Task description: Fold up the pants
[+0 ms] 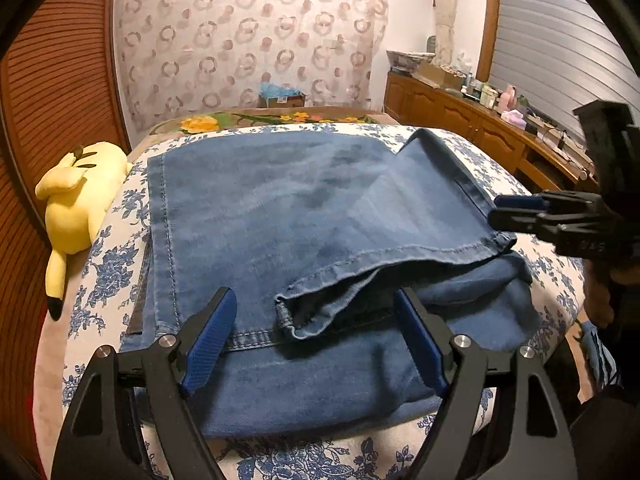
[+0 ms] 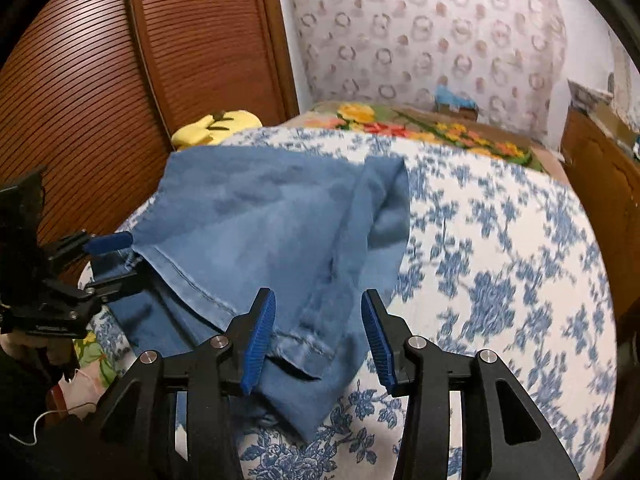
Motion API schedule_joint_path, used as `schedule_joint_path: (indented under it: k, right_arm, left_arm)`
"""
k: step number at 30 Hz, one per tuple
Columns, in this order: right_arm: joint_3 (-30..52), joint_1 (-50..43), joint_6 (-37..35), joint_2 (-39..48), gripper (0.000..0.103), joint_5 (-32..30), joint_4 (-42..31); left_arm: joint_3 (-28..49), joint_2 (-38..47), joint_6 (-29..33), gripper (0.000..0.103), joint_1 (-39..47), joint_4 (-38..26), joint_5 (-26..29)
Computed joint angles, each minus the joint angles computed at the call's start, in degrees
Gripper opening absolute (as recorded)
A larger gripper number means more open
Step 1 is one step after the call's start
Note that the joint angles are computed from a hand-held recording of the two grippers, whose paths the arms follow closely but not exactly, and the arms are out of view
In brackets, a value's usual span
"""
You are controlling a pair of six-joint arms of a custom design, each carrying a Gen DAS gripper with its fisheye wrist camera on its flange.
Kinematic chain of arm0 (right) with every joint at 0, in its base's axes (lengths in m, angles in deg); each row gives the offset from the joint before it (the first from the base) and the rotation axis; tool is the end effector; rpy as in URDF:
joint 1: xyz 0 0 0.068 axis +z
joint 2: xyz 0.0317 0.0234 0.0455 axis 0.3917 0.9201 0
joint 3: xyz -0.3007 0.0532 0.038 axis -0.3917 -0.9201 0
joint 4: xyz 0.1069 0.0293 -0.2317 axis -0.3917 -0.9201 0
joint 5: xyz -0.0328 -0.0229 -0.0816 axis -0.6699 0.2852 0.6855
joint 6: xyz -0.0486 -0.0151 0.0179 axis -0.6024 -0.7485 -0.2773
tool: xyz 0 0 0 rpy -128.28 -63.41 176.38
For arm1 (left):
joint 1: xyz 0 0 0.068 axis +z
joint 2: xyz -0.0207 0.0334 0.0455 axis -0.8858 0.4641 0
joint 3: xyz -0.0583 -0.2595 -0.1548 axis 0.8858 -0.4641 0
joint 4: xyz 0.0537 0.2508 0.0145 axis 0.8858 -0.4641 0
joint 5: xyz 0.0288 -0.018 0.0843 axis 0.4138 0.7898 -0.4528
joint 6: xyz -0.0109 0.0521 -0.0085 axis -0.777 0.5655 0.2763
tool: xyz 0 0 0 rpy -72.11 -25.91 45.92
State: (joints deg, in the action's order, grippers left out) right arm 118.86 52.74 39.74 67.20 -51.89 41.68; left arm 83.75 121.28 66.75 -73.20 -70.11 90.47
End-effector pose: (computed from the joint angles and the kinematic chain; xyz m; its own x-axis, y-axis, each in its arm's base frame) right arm 0.2292 0.1196 0.2574 -0.6193 -0.0344 -0.7844 -0.1233 0.9909 0.0539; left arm 0.2951 -0.0681 0.1988 -0.5945 0.3081 -0.7427 0.5312 0.8439 -0.0751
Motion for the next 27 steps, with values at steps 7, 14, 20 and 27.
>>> schedule_joint_path:
  k: [7, 14, 20, 27]
  right_arm:
    - [0.56, -0.85, 0.89, 2.84, 0.044, -3.65, 1.6]
    - [1.71, -1.7, -2.2, 0.78, 0.007, -5.96, 2.06]
    - [9.45, -0.62, -7.45, -3.61, 0.007, -3.79, -2.6]
    - [24.94, 0.12, -11.73, 1.36, 0.007, -4.75, -7.94]
  left_arm:
    - [2.18, 2.23, 2.3, 0.052, -0.27, -0.81, -0.29]
    - [3.04, 1.88, 2.54, 0.013, -0.93, -1.34, 0.16]
    - [1.93, -6.86, 1.05, 0.01, 1.6, -3.56, 5.85]
    - [3.17, -13.91, 1.4, 0.01, 7.63, -9.65, 12.98]
